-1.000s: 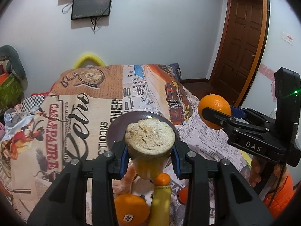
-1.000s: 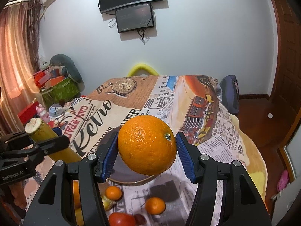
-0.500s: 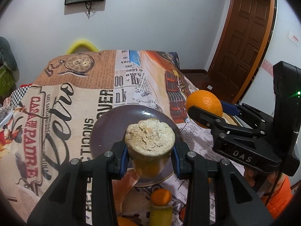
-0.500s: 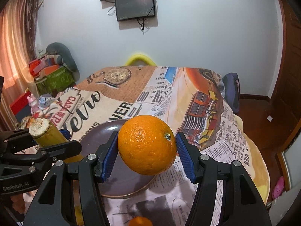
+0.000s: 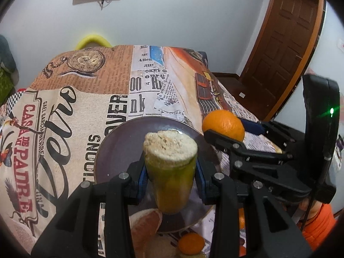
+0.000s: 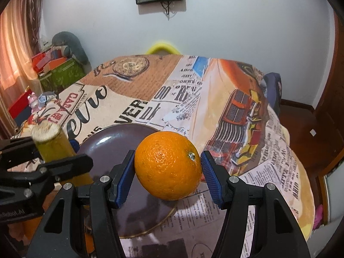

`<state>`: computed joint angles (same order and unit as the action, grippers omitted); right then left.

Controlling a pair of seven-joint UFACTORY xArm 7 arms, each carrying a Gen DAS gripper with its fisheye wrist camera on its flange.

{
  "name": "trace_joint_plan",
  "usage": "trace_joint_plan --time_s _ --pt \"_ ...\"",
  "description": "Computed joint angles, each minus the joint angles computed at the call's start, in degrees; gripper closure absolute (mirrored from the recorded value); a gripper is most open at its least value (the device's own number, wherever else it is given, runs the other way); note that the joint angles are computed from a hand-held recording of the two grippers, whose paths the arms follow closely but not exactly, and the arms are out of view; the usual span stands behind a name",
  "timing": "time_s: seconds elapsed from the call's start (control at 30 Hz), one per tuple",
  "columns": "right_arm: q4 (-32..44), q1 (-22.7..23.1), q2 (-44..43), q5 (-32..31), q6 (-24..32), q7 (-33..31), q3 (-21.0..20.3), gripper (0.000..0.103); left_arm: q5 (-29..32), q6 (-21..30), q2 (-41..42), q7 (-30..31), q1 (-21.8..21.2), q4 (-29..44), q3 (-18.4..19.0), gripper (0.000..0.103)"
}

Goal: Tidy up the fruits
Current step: 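Lower the corn cob onto the plate with the left tool while the right tool releases the orange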

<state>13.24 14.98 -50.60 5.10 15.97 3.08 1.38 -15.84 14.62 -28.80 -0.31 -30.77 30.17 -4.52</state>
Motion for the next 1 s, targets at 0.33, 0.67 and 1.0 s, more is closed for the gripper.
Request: trace_joint_plan --time_s 0.33,0.67,1.0 --pt "2.27 2.02 5.99 0.49 0.69 -2.49 -0.89 0.046 0.85 2.67 3.56 -0.89 3.73 3.10 -0.78 0.064" --pt "3.71 2.43 8.95 1.94 3.15 -3.64 -0.61 0.045 2.00 2.86 1.38 -1.27 5.35 1.70 -1.46 0.061" --pt "2.44 1.72 -0.41 1.63 5.25 -2.30 0.84 0.037 4.73 5.44 -4.56 -4.63 6.79 -0.84 -1.91 0.056"
